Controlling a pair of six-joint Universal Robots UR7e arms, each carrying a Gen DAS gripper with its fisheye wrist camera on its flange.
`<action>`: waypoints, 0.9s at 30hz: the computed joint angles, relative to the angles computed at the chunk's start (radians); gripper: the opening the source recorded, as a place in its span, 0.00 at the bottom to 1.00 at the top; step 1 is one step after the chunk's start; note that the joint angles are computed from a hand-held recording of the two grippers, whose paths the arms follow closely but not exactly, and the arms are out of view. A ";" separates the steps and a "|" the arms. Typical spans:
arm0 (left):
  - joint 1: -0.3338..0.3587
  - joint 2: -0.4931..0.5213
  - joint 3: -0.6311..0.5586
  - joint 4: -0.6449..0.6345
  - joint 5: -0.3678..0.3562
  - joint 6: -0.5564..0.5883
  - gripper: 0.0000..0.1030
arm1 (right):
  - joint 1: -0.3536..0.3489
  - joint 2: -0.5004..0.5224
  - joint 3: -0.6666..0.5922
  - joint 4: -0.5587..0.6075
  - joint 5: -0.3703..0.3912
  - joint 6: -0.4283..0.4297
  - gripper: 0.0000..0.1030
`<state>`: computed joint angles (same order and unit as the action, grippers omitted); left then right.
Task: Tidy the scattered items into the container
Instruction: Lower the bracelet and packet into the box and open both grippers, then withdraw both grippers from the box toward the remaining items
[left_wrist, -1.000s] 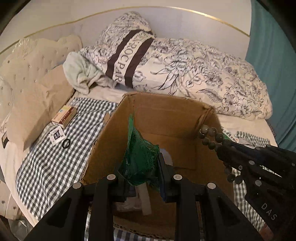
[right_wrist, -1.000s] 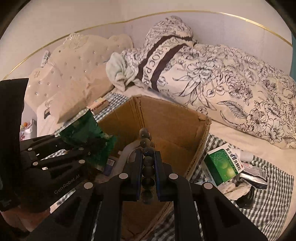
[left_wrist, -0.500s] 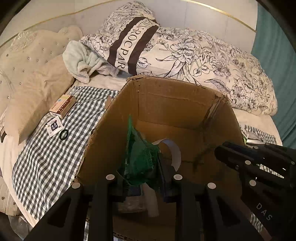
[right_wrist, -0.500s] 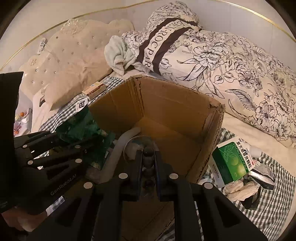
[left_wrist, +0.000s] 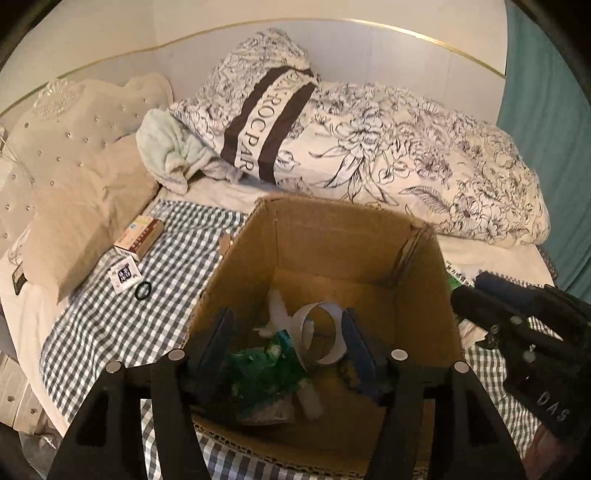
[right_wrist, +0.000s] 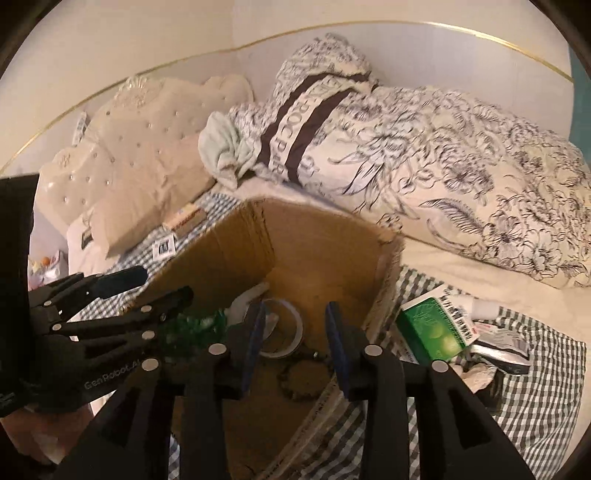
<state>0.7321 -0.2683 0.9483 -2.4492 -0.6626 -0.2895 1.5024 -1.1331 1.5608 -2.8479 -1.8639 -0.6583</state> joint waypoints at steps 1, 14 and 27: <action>-0.004 -0.002 0.001 -0.003 0.003 0.000 0.62 | 0.001 -0.009 0.005 -0.006 0.005 0.000 0.33; -0.068 -0.025 0.050 -0.126 0.035 0.041 0.89 | -0.008 -0.140 0.098 -0.091 0.082 -0.011 0.52; -0.123 -0.011 0.089 -0.281 0.065 0.048 1.00 | -0.062 -0.261 0.180 -0.194 0.141 -0.026 0.95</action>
